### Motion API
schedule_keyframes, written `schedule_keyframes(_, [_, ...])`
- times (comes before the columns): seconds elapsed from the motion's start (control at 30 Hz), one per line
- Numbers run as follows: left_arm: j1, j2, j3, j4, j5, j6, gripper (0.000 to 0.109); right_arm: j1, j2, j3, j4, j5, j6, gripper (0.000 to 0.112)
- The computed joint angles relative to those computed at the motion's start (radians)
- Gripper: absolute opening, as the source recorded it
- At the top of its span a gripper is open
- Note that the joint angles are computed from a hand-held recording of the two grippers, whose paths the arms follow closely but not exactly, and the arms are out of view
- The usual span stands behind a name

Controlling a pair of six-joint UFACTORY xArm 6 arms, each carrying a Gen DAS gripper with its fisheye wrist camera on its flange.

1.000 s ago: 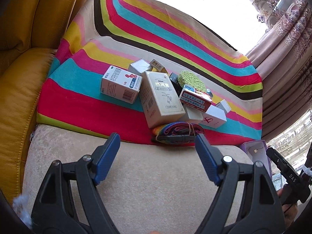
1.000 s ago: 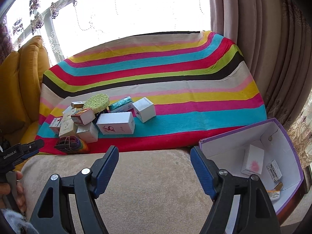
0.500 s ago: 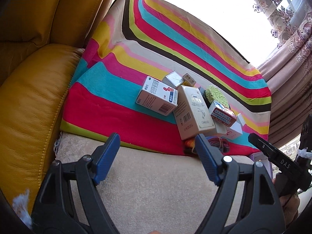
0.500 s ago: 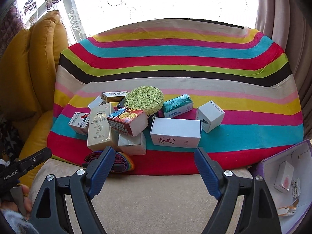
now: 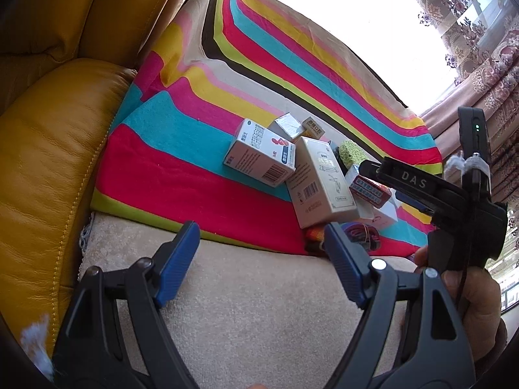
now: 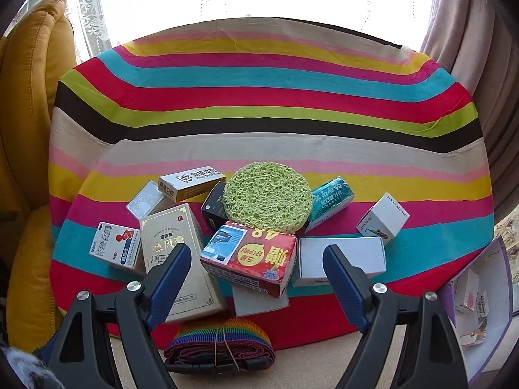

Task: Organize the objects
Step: 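Grasp the red printed box with the right tool, then grasp the white medicine box with red logo with the left tool while the right tool holds the red box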

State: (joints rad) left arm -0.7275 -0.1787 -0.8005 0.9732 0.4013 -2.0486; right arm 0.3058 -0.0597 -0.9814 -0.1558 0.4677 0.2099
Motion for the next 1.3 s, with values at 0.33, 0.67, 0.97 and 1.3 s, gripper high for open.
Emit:
schedule_keyframes(0.33, [-0.021, 0.016, -0.018, 0.041, 0.045, -0.031, 0.082, 0.012, 0.057, -0.025, -0.222, 0.012, 0.181, 0.083])
schedule_keyframes(0.67, [-0.030, 0.031, -0.036, -0.025, 0.074, 0.035, 0.082, -0.036, -0.030, 0.097, -0.133, -0.135, 0.078, 0.061])
schedule_keyframes(0.97, [0.025, 0.035, -0.036, -0.224, 0.062, 0.194, 0.082, -0.099, -0.156, 0.234, 0.040, -0.275, -0.134, 0.061])
schedule_keyframes(1.3, [0.064, 0.187, -0.227, -0.461, 0.164, 0.573, 0.084, -0.122, -0.170, 0.257, 0.356, -0.308, -0.426, 0.061])
